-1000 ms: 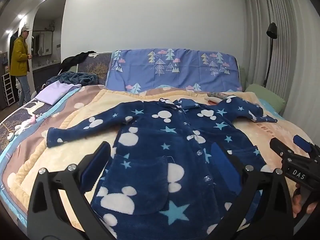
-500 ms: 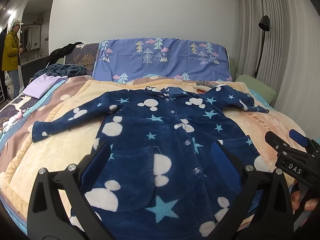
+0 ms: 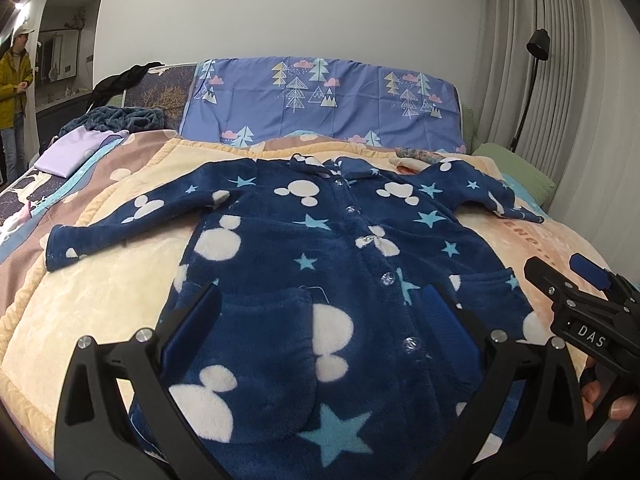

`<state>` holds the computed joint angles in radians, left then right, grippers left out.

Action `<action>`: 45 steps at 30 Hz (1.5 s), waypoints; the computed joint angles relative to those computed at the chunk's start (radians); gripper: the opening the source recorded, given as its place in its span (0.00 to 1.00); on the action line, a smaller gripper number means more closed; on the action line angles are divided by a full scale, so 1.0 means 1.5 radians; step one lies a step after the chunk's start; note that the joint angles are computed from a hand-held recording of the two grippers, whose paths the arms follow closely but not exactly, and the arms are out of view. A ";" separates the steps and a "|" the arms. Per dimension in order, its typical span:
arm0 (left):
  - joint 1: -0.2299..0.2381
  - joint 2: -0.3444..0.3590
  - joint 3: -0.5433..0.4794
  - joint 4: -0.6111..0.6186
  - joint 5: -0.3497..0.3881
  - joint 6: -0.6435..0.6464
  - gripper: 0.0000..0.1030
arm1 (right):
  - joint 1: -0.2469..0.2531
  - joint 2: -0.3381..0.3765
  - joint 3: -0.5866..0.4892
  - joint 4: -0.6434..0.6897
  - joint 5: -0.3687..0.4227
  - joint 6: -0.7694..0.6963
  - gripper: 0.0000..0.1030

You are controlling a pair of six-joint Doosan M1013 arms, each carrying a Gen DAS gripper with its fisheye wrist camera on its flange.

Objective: Fold small clothes
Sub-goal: 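Move both grippers over the navy star-print sleeper toward its sleeves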

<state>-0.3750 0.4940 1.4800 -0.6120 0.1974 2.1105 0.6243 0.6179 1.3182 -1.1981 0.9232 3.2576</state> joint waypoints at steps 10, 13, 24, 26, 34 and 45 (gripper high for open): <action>-0.004 0.046 -0.088 0.278 0.037 -0.285 0.98 | -0.027 0.024 -0.046 -0.007 -0.015 -0.022 0.92; -0.010 0.061 -0.116 0.301 0.058 -0.300 0.98 | -0.034 0.027 -0.052 -0.006 -0.014 -0.035 0.92; -0.017 0.101 -0.176 0.285 0.109 -0.278 0.98 | -0.057 0.044 -0.076 0.047 -0.044 -0.078 0.89; -0.017 0.106 -0.182 0.271 0.111 -0.259 0.98 | -0.057 0.047 -0.079 0.046 -0.042 -0.080 0.86; -0.007 0.130 -0.209 0.080 0.149 -0.086 0.98 | -0.062 0.062 -0.102 0.080 -0.003 -0.098 0.58; 0.004 0.155 -0.238 -0.011 0.186 -0.023 0.76 | -0.061 0.076 -0.129 0.088 0.029 -0.132 0.51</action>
<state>-0.3687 0.7266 1.1233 -0.6290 0.4758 2.0766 0.5321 0.7317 1.1253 -1.0665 0.9668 3.0589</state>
